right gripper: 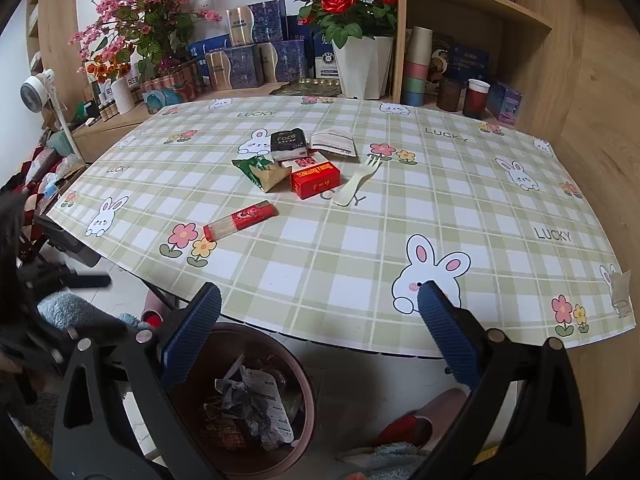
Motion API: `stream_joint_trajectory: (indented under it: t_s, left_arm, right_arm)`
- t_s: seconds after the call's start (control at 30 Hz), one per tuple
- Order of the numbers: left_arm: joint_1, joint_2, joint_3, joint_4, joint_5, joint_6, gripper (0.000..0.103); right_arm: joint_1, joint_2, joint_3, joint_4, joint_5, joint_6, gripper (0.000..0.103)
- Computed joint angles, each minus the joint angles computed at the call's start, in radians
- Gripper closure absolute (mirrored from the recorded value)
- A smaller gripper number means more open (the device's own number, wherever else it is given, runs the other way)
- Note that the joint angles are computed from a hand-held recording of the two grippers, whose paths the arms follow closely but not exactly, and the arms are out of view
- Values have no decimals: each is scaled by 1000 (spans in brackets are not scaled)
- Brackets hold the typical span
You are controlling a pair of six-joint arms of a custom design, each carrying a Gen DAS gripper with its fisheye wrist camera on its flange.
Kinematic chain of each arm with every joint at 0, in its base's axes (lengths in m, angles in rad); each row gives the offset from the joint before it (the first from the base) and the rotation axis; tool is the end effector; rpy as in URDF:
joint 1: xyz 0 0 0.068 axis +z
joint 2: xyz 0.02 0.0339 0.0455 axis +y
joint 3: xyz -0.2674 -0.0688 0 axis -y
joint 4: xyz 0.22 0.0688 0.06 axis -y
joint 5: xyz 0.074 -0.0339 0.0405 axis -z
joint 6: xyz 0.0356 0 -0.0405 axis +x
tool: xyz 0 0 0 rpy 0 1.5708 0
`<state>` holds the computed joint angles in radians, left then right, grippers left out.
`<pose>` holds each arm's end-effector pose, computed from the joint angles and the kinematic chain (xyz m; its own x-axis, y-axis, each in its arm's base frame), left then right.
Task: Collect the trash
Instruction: 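Reach to the red lighter and grasp it with the left gripper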
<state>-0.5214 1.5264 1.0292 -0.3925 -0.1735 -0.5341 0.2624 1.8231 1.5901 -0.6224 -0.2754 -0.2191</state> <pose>0.2621 -0.1435 0.2437 -0.7816 -0.1293 -0.6102 -0.0018 0.9787 -0.2051 0.3700 0.1094 0.2983 -0.6199 -0.3831 -0.6848 -0.5702 0.8194 0.0578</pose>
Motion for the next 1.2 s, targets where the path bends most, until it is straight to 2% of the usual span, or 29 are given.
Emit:
stream_joint_trajectory:
  t_s: [0.33,0.63,0.93,1.13,1.2]
  left_arm:
    - [86,-70,63,1,-100,53,15]
    - [141,-67,92,0,-85,95,15]
    - [159,17,141,6,-22,138,15]
    - [172,152,249,1,33,179,15]
    - [173,228,311,-4,59,217,18]
  right_arm:
    - [-5,27,53,-20,9,-4,6]
    - [-9,70,109,-40,28,2,6]
    - [-25,137,166,-50,35,23,6]
    - [-31,216,235,-68,37,35,6]
    - [-33,239,253,-70,35,36,6]
